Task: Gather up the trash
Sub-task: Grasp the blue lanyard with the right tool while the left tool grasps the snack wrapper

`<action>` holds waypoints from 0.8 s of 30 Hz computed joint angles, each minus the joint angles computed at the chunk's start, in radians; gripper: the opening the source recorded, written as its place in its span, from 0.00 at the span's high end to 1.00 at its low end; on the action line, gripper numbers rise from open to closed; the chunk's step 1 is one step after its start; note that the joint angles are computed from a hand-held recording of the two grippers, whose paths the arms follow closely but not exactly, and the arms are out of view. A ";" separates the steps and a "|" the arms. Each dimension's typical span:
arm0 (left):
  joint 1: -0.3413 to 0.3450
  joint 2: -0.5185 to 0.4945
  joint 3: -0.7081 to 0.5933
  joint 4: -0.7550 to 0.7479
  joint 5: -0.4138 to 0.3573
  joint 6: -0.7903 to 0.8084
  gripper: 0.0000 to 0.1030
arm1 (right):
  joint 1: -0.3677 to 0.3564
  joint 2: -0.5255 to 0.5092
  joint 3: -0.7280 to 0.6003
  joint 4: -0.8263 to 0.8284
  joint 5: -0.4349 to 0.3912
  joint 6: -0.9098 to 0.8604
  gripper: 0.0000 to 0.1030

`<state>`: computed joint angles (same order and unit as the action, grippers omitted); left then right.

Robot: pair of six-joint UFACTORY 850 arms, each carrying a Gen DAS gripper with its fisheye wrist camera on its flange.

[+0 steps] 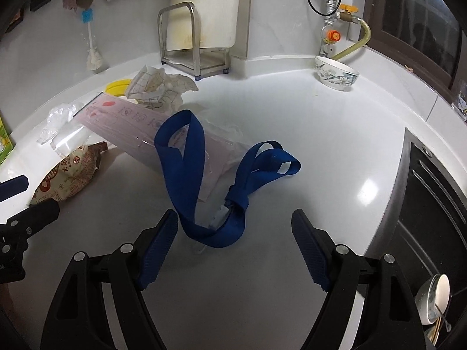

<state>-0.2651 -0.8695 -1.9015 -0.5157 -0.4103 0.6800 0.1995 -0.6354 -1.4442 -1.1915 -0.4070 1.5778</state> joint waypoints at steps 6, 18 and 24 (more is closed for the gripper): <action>0.000 -0.010 -0.015 -0.003 -0.011 -0.001 0.07 | -0.008 -0.007 -0.010 0.043 0.030 -0.039 0.47; -0.002 -0.024 -0.036 -0.015 -0.012 -0.009 0.07 | -0.026 0.027 0.039 0.049 0.117 0.029 0.87; -0.011 -0.064 -0.088 0.063 -0.022 -0.088 0.07 | -0.027 0.075 0.101 -0.029 0.114 0.155 0.88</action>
